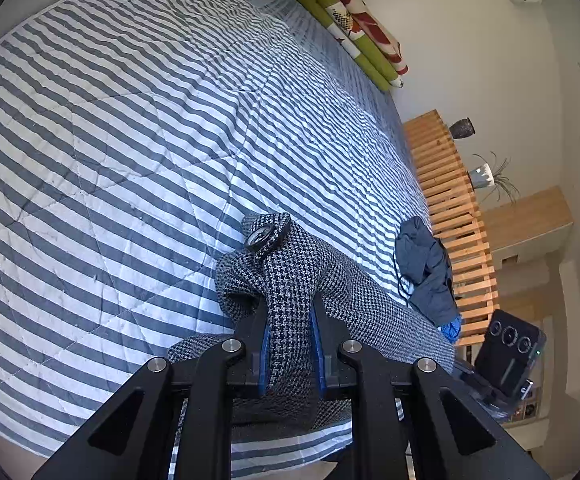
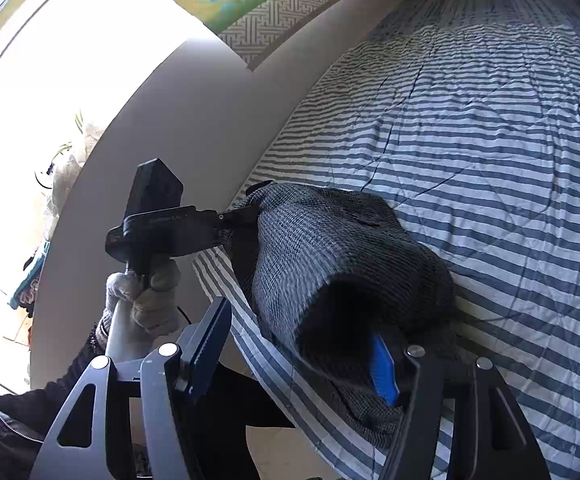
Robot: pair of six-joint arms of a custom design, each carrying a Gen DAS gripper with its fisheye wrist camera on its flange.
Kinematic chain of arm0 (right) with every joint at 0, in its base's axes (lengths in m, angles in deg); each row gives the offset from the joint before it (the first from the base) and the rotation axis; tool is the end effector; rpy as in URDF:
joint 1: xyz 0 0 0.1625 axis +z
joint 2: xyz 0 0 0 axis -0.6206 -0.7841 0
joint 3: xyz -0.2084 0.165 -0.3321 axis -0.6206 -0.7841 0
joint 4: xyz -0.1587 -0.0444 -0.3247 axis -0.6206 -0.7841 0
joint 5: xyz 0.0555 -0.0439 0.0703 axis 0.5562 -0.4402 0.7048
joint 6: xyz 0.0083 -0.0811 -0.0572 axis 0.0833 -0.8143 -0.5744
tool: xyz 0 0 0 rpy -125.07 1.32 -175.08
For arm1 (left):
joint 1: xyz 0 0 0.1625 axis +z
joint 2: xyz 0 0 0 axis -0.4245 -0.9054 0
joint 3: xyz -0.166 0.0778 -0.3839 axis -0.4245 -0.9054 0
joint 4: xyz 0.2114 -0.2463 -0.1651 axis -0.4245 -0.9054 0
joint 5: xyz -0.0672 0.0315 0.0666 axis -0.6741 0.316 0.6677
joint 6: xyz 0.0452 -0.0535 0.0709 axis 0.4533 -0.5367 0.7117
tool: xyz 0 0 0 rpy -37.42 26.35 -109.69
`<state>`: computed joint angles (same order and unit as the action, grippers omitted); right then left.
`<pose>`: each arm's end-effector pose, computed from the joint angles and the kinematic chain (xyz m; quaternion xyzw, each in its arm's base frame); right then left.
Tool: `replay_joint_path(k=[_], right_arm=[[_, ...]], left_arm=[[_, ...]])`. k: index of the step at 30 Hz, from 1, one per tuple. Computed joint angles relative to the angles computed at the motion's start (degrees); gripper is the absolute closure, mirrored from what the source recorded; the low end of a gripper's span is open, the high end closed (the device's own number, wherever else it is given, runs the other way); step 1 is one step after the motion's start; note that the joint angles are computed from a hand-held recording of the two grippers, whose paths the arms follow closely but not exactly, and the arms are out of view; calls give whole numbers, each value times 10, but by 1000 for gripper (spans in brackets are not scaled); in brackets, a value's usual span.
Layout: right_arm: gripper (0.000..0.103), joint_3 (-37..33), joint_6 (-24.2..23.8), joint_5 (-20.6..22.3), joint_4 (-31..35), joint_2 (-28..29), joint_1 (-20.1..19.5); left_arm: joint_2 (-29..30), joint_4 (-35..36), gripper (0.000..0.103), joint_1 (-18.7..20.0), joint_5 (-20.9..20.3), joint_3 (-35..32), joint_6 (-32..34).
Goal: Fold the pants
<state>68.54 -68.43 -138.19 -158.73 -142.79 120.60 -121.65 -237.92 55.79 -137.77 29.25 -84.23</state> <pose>0.0826 -0.4561 0.5090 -0.2487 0.9646 -0.0850 0.0208 -0.3615 -0.4186 0.1642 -0.0556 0.9691 -0.2398 0.0132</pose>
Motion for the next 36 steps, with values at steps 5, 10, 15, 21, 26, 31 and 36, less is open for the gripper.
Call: replay_joint_path(k=[5,10,15,21,26,31,36], right_arm=[[93,9,3,-20,-44,-27,21],[93,-18,-16,38,25,-94,-14],[93,-31,-28,82,65,-141,-35],[93,-38,51,41,-2,-58,-30],[80,-161,157,-110,-48,138,-22],[75,-175,135,-129,-85,146,-40],[60,-129,113,-126,-114,97,-70]], left_arm=[[-11,6,86,-35,6,-11,6],[-25,53,86,-105,0,-38,18],[-25,99,85,-144,-12,-71,11],[26,80,78,-39,-67,-115,25],[125,185,74,59,0,-249,79],[138,179,62,62,-10,-271,142],[118,194,57,48,-2,-232,141]])
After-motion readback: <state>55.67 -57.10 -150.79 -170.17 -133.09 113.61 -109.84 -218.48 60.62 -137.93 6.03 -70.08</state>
